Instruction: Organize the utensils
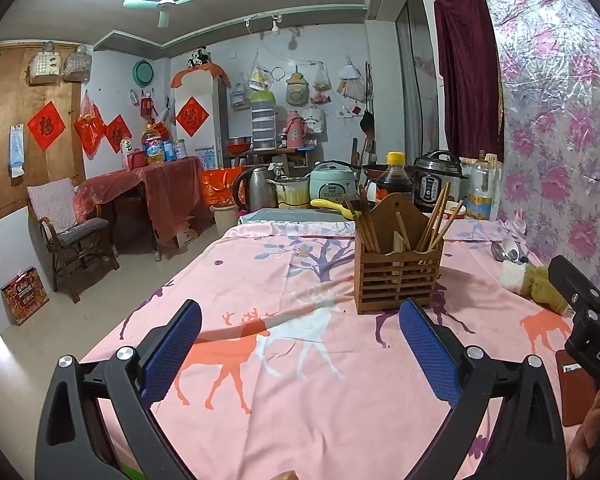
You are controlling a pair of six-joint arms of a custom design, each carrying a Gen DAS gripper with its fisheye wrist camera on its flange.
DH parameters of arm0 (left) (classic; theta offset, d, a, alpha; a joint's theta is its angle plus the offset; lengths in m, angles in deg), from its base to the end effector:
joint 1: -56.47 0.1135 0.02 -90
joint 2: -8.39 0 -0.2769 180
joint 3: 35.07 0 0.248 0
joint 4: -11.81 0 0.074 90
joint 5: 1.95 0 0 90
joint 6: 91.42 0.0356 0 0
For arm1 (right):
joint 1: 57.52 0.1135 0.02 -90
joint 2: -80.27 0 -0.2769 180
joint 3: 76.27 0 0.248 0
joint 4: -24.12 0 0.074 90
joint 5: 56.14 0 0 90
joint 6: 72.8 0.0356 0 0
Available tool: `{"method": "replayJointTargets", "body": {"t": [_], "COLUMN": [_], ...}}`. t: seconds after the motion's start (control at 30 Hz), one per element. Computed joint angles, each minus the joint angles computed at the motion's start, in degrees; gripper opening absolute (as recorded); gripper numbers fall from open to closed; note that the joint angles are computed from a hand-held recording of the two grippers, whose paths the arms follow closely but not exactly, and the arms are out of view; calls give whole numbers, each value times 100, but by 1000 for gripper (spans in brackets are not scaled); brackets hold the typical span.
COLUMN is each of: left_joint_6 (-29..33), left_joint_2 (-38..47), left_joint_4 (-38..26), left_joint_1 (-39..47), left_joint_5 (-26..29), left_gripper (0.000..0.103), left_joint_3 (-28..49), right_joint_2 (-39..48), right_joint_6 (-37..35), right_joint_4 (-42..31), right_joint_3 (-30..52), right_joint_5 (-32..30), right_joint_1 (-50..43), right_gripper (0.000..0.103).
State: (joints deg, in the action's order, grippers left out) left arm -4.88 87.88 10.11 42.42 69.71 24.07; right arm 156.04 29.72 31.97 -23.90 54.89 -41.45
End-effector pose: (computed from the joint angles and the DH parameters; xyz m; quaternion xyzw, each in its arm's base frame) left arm 0.2956 -0.0624 0.2590 -0.0131 0.8234 0.0466 0.5654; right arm 0.2753 0.0660 0.2547 0.0861 0.7859 0.0060 0.6123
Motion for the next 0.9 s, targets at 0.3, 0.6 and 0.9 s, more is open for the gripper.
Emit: {"method": "replayJointTargets", "body": {"t": [0.3,0.6,0.9], "left_joint_6": [1,-10,-41], "left_joint_2": [-18,-32,-35], "left_joint_4": [2,-16,-42], "left_joint_1": [-10,-15,-5], "left_joint_5": [10,22,73], "left_gripper": [97,97,97], "left_joint_3": [-27,-38,-44], "right_joint_2": [29,29,30], "right_joint_6": [-25,-20,-17], "right_joint_4": [27,38,42], "right_joint_3": [-1,-7,-10], "right_joint_5": [13,4,11], "right_joint_1": [26,28,27], "right_gripper": [96,96,96]}}
